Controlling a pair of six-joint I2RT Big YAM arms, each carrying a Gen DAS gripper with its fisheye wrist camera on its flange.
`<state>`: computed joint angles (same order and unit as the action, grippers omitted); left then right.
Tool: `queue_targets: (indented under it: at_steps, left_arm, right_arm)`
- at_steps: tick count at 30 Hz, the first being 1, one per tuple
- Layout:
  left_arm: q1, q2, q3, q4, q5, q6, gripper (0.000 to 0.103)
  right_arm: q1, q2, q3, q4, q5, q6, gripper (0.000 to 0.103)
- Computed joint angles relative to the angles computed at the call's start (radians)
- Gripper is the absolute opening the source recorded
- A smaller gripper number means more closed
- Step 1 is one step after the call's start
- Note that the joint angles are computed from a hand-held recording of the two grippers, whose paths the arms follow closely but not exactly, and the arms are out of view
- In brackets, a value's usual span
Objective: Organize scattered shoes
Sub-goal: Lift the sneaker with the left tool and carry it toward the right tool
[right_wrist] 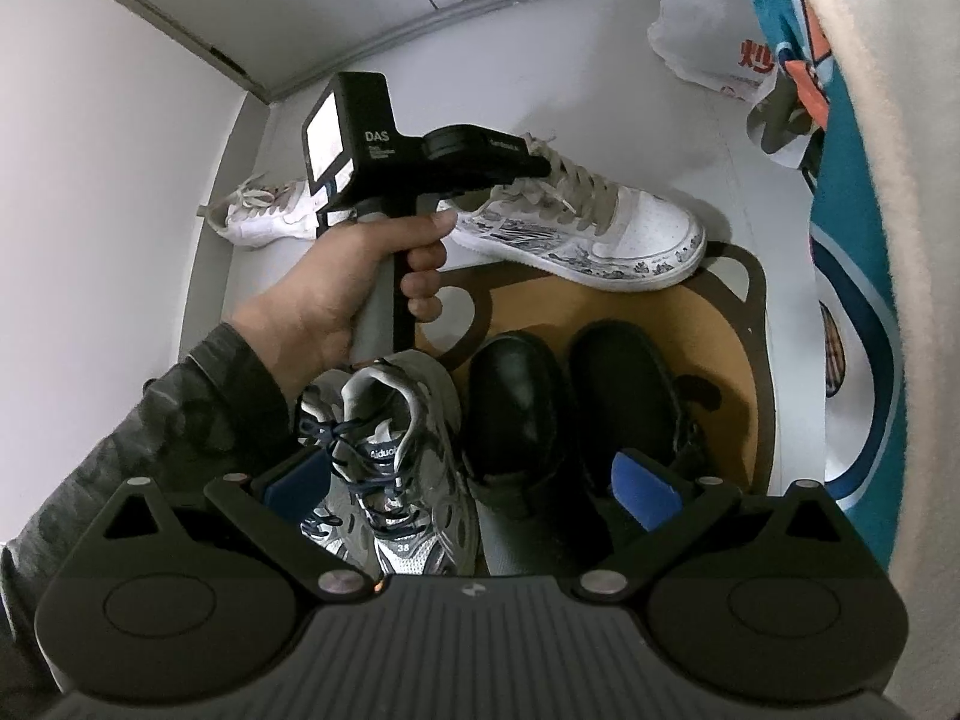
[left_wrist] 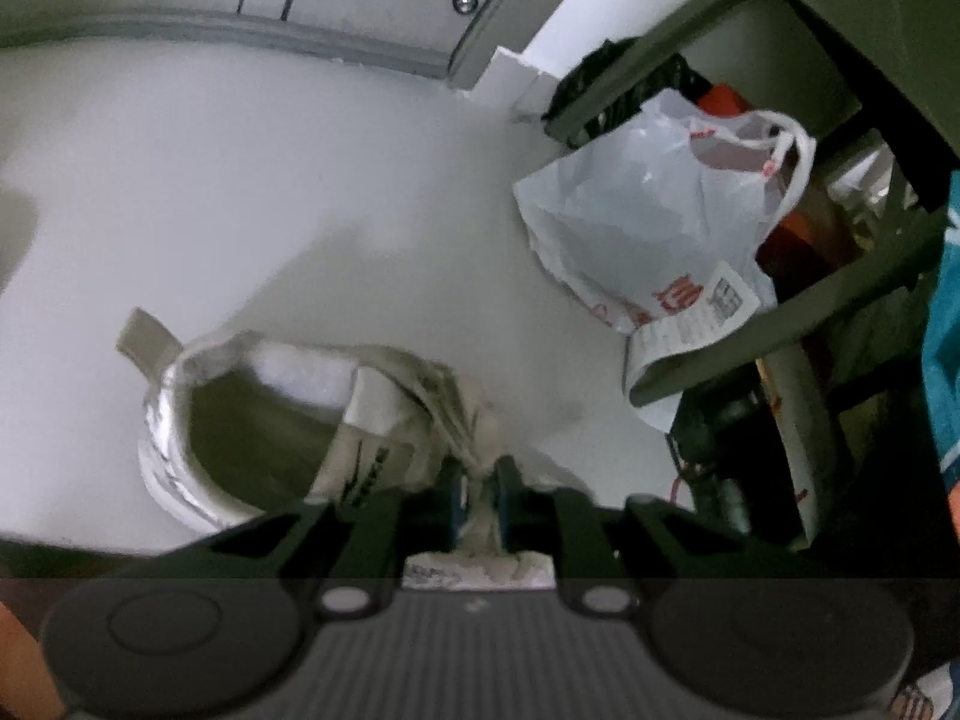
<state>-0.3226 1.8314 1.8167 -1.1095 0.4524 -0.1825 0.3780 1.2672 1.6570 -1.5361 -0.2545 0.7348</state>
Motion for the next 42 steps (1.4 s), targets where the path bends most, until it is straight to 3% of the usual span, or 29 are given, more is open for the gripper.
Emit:
queue_targets:
  at_steps: [9,13,15,21,23,26,27,29,32,35,39,42]
  left_arm:
    - [0.025,0.047,0.053,-0.038,0.11,-0.016,0.013]
    - [0.023,0.058,0.072,-0.06,0.105,-0.006,0.016]
    - [0.014,0.066,0.083,-0.087,0.082,0.023,0.028]
    - [0.002,0.071,0.077,-0.074,0.08,0.023,0.038]
    - [-0.003,0.073,0.079,-0.073,0.064,0.03,0.032]
    - [-0.004,0.076,0.082,-0.078,0.04,0.018,0.009]
    - [0.006,0.083,0.083,-0.087,0.08,-0.012,0.009]
    - [0.02,0.067,0.05,-0.049,0.122,-0.054,0.009]
    - [0.047,0.012,-0.036,0.078,0.189,-0.134,0.009]
    - [0.074,-0.032,-0.096,0.177,0.204,-0.223,0.008]
    - [0.104,-0.058,-0.116,0.192,0.238,-0.239,0.008]
    - [0.124,-0.091,-0.133,0.249,0.264,-0.285,0.008]
  right_arm:
    - [-0.007,-0.002,-0.005,0.002,-0.019,0.013,0.103]
    - [-0.008,-0.003,-0.006,0.002,-0.029,0.013,0.103]
    - [-0.009,-0.003,-0.006,0.002,-0.039,0.016,0.103]
    - [-0.006,0.001,-0.004,0.001,-0.043,0.019,0.103]
    - [-0.004,0.003,-0.002,-0.001,-0.042,0.019,0.103]
    - [-0.003,0.003,-0.001,0.0,-0.042,0.019,0.103]
    - [-0.002,0.003,0.0,0.0,-0.042,0.019,0.103]
    - [0.001,0.003,0.002,0.001,-0.036,0.013,0.103]
    - [0.002,0.002,0.004,0.0,-0.026,0.006,0.103]
    - [0.006,0.002,0.005,0.001,-0.014,-0.002,0.103]
    - [0.013,0.005,0.006,0.002,0.002,-0.014,0.103]
    - [0.015,0.006,0.006,0.001,0.005,-0.017,0.103]
